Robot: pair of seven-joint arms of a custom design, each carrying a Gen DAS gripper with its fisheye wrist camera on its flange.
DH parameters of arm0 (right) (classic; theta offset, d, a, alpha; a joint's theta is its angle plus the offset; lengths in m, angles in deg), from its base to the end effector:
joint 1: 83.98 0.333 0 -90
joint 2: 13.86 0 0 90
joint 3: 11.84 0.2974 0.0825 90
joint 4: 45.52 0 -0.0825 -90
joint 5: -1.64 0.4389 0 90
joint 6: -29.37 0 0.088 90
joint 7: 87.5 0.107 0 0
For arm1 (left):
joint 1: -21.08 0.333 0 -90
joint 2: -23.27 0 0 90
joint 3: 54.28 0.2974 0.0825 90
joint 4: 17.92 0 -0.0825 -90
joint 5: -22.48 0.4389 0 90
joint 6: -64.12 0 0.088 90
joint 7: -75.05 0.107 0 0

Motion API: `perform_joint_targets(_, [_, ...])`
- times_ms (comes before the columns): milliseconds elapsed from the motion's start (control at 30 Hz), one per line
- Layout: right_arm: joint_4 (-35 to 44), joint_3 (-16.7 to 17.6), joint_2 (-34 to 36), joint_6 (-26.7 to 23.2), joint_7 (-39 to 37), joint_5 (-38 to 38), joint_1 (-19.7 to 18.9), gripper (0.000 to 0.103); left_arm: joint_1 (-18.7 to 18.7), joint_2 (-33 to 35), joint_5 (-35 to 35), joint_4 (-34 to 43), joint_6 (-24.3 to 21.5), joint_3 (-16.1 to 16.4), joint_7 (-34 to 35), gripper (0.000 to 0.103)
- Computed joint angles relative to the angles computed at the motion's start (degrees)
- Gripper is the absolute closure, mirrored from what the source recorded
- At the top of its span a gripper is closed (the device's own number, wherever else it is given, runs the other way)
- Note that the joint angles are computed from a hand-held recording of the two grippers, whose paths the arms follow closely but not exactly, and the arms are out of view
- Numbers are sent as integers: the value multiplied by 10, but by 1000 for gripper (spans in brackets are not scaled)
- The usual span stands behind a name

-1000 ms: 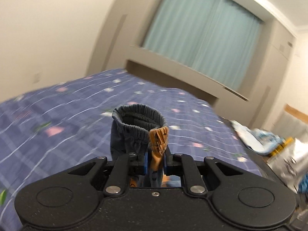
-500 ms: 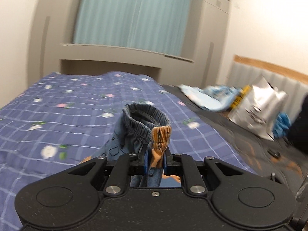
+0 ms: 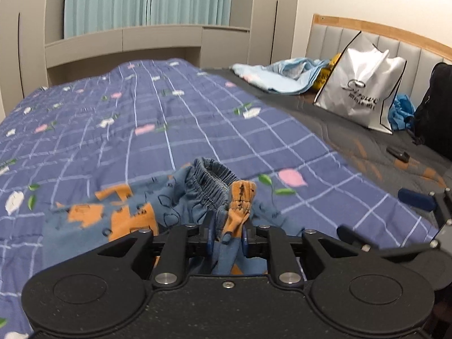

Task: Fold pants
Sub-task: 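Fold the waistband over the bundle with the left gripper and release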

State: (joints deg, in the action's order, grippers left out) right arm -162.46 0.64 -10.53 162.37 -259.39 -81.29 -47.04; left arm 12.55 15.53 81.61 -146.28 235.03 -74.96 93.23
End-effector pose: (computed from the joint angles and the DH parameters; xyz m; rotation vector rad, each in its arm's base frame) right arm 0.4294 0.4718 0.4046 -1.6555 1.4680 -1.1005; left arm 0.4784 -0.3407 0.4482 -1.4886 1.8857 -1.0367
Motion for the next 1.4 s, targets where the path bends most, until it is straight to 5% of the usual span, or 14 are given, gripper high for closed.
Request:
perform_joint_targets(233, [1,-3,-1,28,-9,20,-7,0,6,-12,-18,-23,33,-5,-1,54])
perform_joint_targets(433, [15,-9,12,45,-49,64,-11,0,43,-40,-32,-48,67,-39,-15,33])
perform_joint_targets(500, [15,-10,13,47,-53,69,-10,0,57,-56,-43,-58,70,-53,-18,20])
perform_joint_targets(700, [18,-12,13,47,-63,85,-10,0,77,-126,-118,-104,52,-75,-10,3])
perform_joint_targets(867, [25,-11,17,35,-78,94,-6,0,111,-200,-163,-150,28,-102,-29,1])
perform_joint_targets(1133, [40,-10,21,19,-91,97,3,0,94,-243,-280,-203,-39,-80,12,1])
perform_joint_targets(1400, [77,-11,34,19,-97,73,12,0,100,-268,-361,-236,-36,-85,50,1])
